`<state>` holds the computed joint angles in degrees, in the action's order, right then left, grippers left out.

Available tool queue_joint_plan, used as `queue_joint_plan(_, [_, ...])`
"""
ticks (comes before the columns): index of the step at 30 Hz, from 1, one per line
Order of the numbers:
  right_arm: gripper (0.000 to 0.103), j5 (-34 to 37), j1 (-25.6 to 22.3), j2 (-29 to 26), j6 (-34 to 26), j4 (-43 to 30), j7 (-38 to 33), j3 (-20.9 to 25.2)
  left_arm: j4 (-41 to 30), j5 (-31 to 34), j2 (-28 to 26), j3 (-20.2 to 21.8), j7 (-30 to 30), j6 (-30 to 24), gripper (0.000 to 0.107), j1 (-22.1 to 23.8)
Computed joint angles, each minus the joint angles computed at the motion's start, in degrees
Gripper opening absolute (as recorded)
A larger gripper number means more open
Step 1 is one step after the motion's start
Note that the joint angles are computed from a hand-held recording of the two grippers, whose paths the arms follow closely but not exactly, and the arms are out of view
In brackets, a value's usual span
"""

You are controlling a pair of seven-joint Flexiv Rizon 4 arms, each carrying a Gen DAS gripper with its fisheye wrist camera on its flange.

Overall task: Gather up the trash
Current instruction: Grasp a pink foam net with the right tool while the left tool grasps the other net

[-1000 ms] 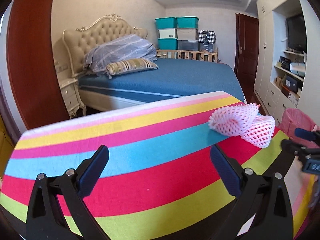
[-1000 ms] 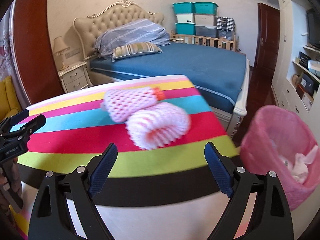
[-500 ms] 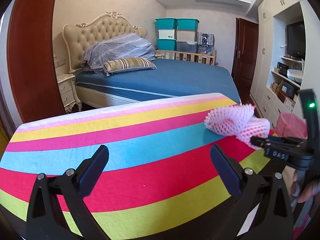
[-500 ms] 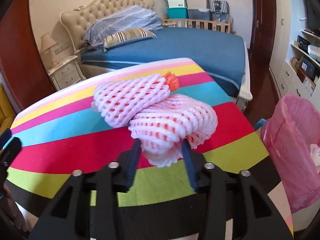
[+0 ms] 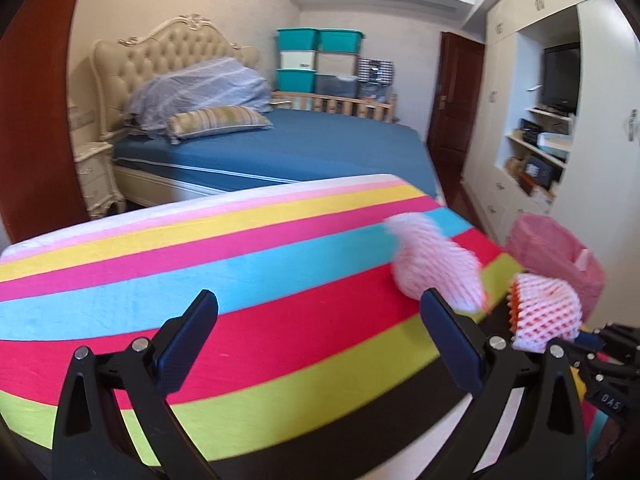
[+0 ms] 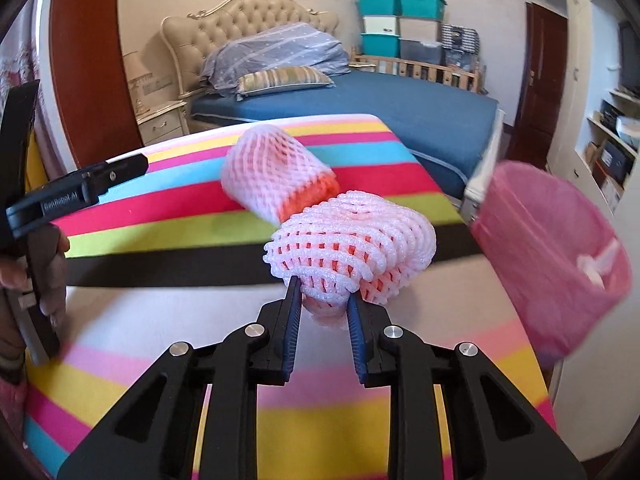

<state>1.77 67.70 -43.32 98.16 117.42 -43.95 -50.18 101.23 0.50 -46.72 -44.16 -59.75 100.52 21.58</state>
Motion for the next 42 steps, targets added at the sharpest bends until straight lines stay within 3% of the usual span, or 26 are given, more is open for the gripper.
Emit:
queue_joint_plan(5, [0.023,3.59,5.41,-1.37,1.16,4.21,1.01,-4.90,1.06,-0.15,-1.00,-4.40,1.70,-2.69,0.098,1.77])
queue_joint_plan(11, [0.023,5.48,4.56,-2.61,2.13,3.92,1.16,-4.14,-0.86,-3.20,0.10,-1.66,3.16,-5.06,0.097,-2.75])
queue_joint_plan(16, [0.023,6.90,4.43,-2.97,3.29,4.06,1.16,-4.02,-3.91,-7.33,1.27,4.46,3.81,-7.60,0.097,-9.52])
queue_joint_plan(29, [0.023,9.27,5.89,-3.96,4.77,4.70,0.12,-4.58,-15.98,-17.56,-0.67,20.69,4.40,-16.64,0.082,-26.03])
queue_joint_plan(32, [0.023,9.75,5.70,-3.75,5.18,4.78,-0.30,-4.32,-19.27,-18.46,-1.59,24.52,3.60,-19.88,0.073,-29.43])
queue_joint_plan(33, [0.023,9.85,5.57,-3.66,5.28,4.77,-0.47,-4.16,-19.81,-18.83,-1.74,25.16,3.40,-21.03,0.066,-30.01])
queue_joint_plan(34, [0.023,9.95,5.38,-3.60,5.42,4.75,-0.62,-3.94,-19.60,-19.48,-1.84,24.04,4.27,-21.95,0.055,-29.45])
queue_joint_plan(37, [0.023,10.51,5.50,-3.71,5.68,4.77,-0.86,-3.98,-16.67,-20.46,-1.40,21.08,8.01,-19.31,0.045,-27.80])
queue_joint_plan(42, [0.023,11.22,6.11,-4.10,5.78,4.90,-0.98,-4.45,-9.21,-20.43,0.26,13.63,12.97,-12.85,0.043,-22.39])
